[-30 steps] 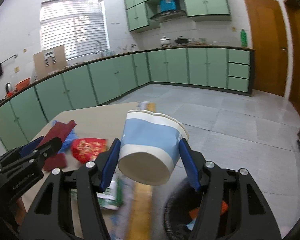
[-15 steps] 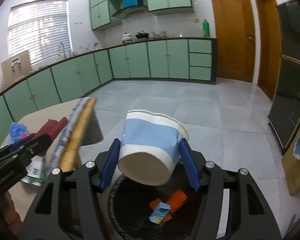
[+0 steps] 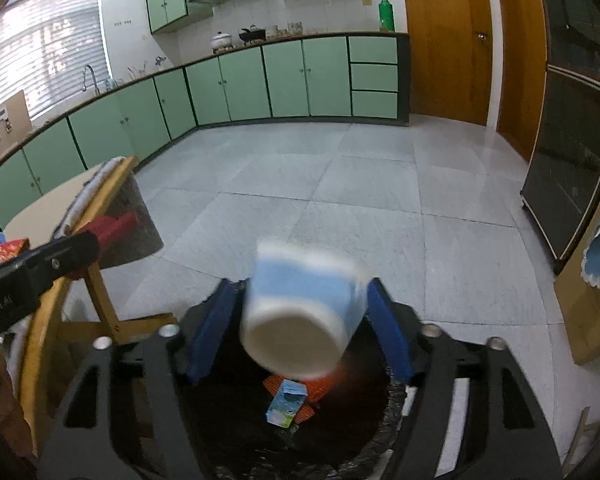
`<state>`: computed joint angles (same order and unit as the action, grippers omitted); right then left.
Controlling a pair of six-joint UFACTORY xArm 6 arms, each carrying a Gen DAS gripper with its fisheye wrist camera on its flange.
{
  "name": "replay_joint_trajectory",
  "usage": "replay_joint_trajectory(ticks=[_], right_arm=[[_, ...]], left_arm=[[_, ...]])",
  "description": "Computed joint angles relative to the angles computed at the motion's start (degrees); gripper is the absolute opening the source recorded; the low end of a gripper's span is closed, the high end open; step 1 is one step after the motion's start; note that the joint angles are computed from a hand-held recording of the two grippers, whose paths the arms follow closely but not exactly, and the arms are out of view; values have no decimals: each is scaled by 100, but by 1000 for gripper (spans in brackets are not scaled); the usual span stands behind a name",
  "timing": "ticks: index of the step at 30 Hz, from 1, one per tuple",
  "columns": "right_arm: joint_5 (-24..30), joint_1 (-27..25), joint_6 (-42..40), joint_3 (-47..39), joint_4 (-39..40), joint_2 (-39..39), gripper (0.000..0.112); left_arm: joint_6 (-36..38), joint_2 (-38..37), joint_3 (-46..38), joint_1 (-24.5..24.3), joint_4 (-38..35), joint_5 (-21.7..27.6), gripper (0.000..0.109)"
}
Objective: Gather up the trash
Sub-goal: 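Return both tools from the bin to the table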
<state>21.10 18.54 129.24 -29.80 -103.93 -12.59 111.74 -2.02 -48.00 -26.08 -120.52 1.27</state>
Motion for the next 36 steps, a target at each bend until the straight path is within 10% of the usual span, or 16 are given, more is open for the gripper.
replay_joint_trajectory(ticks=[9,20,36], right_arm=[[140,-69,19,42,161,-6,87],[571,692,-347,11,609,-485,92],[381,2251,-505,-1440,820,474,92]], left_arm=[[-330,-163,109,26,201,115,74],[1124,-1608,652,819,-952,-134,87],[-1141,-3012,2111,3150,1918,-53,88]])
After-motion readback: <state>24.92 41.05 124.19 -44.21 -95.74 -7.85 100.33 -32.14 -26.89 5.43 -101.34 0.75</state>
